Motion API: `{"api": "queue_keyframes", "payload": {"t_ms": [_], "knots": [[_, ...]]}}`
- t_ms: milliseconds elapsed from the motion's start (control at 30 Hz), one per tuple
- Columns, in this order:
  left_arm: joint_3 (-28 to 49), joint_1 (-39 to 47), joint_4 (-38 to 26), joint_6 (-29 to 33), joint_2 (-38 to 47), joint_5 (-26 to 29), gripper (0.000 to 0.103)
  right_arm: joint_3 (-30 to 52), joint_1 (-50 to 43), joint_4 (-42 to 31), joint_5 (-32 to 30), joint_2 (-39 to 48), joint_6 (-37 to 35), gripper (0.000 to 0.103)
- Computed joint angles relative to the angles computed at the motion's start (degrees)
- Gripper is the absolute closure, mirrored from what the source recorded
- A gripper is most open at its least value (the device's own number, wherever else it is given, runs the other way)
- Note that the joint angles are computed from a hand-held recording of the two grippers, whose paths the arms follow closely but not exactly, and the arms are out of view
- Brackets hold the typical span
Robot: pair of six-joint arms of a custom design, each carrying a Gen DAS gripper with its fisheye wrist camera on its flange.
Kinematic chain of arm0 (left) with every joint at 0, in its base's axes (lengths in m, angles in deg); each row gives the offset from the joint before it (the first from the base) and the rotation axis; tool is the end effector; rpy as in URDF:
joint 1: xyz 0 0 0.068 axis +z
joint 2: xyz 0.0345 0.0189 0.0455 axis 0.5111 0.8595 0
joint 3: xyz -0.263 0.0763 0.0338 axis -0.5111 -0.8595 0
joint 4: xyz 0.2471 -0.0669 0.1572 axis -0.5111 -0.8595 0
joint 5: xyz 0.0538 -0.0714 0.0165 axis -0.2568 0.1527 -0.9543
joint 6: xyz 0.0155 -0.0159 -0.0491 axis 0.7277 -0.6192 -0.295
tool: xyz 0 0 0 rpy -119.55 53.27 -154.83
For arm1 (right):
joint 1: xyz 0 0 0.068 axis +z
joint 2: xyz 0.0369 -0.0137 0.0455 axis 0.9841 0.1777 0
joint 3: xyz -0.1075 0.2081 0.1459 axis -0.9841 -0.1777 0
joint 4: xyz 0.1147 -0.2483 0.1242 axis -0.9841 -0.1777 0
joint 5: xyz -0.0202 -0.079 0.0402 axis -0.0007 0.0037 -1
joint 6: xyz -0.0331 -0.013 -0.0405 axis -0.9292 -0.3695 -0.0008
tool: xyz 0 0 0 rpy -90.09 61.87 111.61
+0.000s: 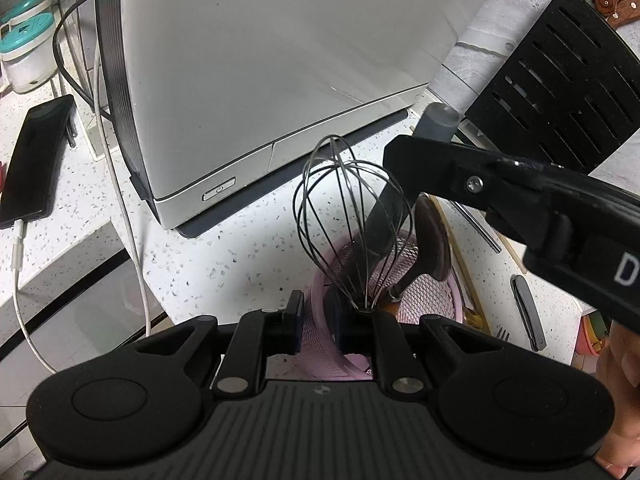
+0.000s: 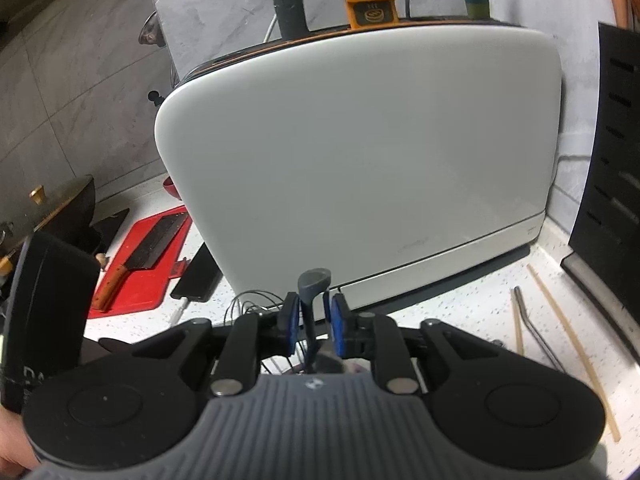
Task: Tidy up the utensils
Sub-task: 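Lift the spatula and lower it into the pink cup held by the left tool, then open the right tool, release the spatula, and return to the counter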
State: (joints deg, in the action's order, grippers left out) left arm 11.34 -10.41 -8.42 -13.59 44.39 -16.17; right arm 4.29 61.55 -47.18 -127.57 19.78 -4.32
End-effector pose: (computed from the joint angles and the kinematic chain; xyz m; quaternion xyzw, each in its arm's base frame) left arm 0.1558 -0.1305 0.2268 -0.0377 0.9609 -0.1377 0.2372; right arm 0.1902 -0.0344 0.2889 -0.2045 0.8660 0.2740 0.3648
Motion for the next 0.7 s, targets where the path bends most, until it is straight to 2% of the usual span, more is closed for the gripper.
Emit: {"api": "queue_keyframes", "payload": {"t_ms": [100, 233, 567, 700], "knots": [[0.1, 0.0, 0.0, 0.0, 0.1, 0.0, 0.087, 0.7, -1.1, -1.9, -1.0, 0.3, -1.7, 0.072], [0.0, 0.1, 0.0, 0.0, 0.0, 0.1, 0.087, 1.8, -3.5, -5.1, -2.4, 0.6, -4.9, 0.067], [0.2, -0.4, -0.2, -0.5, 0.3, -0.5, 0.088, 6.4, -11.1, -12.8, -5.3, 4.6, -14.1, 0.064], [0.2, -0.3, -0.2, -0.4, 0.2, -0.5, 0.087, 7.9, -16.6, -16.9, -6.9, 7.5, -20.9, 0.064]]}}
